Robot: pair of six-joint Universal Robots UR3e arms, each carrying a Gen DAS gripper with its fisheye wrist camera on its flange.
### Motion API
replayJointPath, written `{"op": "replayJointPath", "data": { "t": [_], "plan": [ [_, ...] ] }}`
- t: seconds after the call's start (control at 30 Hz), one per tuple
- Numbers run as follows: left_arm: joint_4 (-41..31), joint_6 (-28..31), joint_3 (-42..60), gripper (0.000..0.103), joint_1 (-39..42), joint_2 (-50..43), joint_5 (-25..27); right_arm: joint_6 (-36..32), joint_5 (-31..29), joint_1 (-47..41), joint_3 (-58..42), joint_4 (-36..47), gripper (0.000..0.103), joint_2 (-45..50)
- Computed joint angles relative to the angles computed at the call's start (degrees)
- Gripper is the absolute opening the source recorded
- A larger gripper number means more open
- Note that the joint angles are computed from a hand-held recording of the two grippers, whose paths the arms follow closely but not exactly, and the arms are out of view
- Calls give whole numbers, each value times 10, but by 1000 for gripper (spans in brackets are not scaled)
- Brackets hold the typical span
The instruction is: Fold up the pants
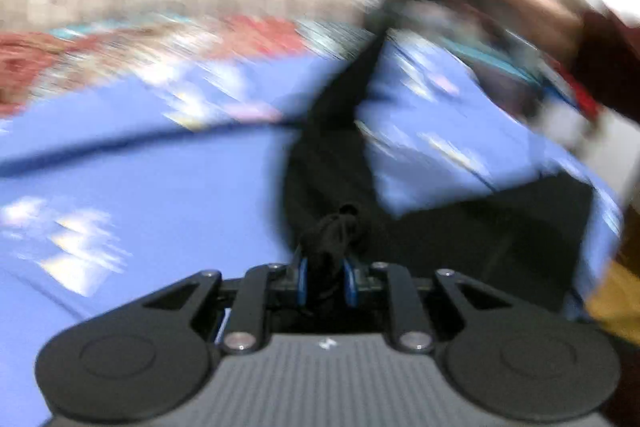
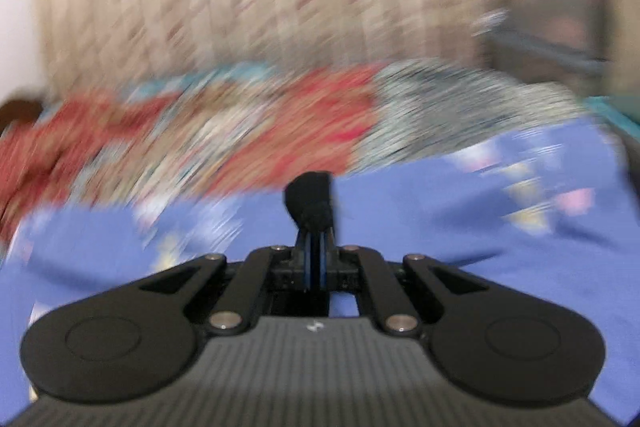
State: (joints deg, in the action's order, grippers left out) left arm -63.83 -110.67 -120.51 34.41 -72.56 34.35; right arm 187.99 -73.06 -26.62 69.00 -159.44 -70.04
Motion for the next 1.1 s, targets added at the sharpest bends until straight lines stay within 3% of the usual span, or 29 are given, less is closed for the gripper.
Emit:
{"op": "replayJointPath", "data": {
  "t": [0.07, 0.13, 0.23, 0.37, 0.5, 0.63, 0.73, 0.83, 0.9, 0.93, 0.97, 1.1],
  "plan": [
    [188, -186, 16, 16, -8, -58, 25, 26, 21, -77, 83, -37, 6, -71],
    [306, -328, 52, 15, -23, -119, 82, 55, 71, -160, 177, -69, 6, -143],
    [375, -428, 78, 15, -45, -164, 155, 65, 141, -273, 340, -117, 7, -250],
    [407, -458, 58, 15, -84, -172, 209, 0, 210, -393, 525, -97, 7, -357],
    [392, -456, 25, 15, -73, -133, 198, -76, 224, -458, 665, -31, 11, -409],
    [369, -457, 33, 15, -48, -127, 181, -80, 220, -556, 781, 40, 25, -488],
    [351, -454, 20, 15, -26, -93, 160, -85, 256, -620, 821, 94, 25, -572],
    [335, -461, 10, 15, -6, -61, 139, -87, 252, -564, 784, 42, 27, -536],
    [322, -468, 3, 15, 8, -40, 127, -75, 216, -481, 740, -51, 44, -453],
    [317, -470, 1, 15, 10, -33, 124, -80, 194, -441, 712, -75, 59, -413],
    [312, -469, -1, 15, 12, -26, 125, -81, 161, -390, 669, -94, 65, -359],
    [308, -468, 6, 16, -7, -21, 154, -105, 45, -257, 519, -122, 73, -170]
  ]
}}
